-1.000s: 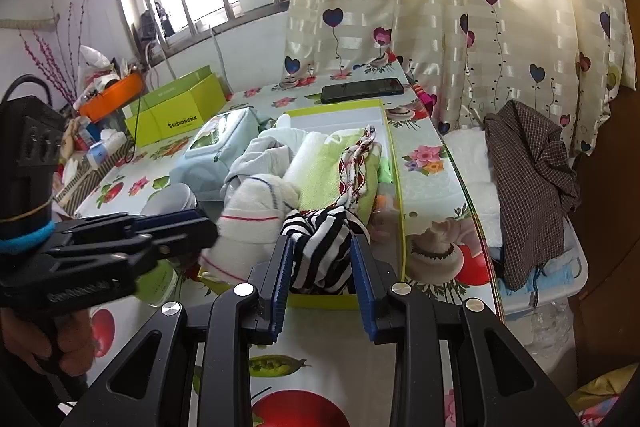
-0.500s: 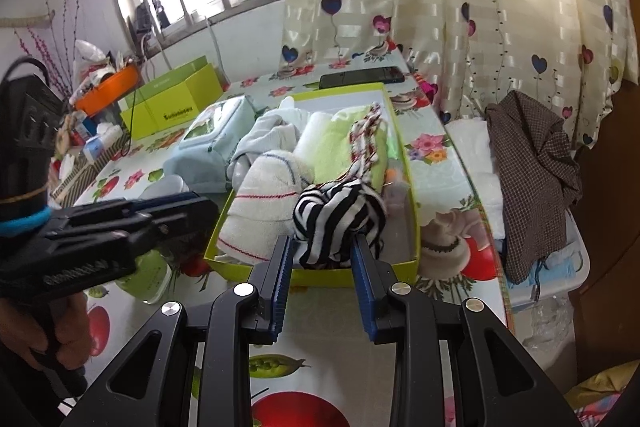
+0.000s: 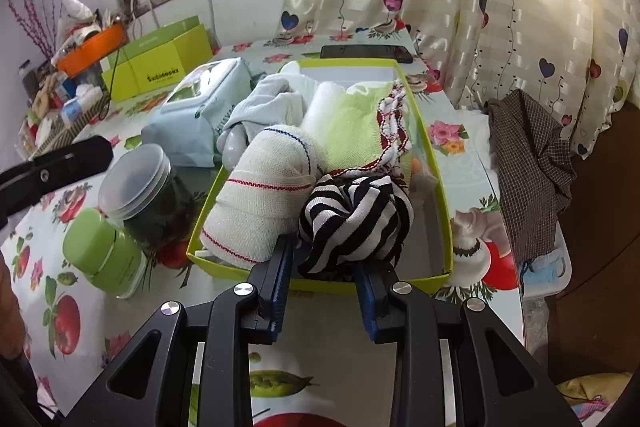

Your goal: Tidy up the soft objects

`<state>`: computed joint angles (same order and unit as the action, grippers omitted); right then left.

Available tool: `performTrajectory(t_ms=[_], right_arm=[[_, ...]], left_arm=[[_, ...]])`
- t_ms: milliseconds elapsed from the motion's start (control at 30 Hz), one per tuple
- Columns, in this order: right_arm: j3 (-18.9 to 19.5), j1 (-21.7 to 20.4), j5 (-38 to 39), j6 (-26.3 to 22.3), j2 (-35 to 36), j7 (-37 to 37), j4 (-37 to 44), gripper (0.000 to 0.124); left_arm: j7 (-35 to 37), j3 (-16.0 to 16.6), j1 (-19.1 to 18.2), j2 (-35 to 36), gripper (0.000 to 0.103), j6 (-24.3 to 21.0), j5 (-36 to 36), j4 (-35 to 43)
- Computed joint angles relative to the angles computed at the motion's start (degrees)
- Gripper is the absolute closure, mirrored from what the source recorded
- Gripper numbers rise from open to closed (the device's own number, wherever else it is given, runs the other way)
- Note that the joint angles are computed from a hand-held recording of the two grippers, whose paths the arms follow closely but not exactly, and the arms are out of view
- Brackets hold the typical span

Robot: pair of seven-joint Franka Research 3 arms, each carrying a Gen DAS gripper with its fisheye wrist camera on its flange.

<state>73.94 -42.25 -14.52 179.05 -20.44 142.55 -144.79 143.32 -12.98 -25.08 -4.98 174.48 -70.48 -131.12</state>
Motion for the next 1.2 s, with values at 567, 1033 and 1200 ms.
performTrajectory(t_ms=[567,1033,1200], right_arm=[[-13.4,17.9,-5.2,-6.1,-7.1,8.7,-2.4,0.066],[-13.3,22.9,-11.3,-10.6,-7.8,17.2,-0.2,0.065],[-14.0,24.7,-14.3,-11.9,-7.2,19.7,0.4,0.065]], left_arm=[[1.6,3.0,-3.1,-5.7,0.073,3.3,-0.5,-6.7],[-12.0,6.6,-7.2,-11.1,0.073,6.2,12.8,-15.3],[-17.5,7.2,-7.6,-12.1,0.073,6.4,18.4,-17.3]])
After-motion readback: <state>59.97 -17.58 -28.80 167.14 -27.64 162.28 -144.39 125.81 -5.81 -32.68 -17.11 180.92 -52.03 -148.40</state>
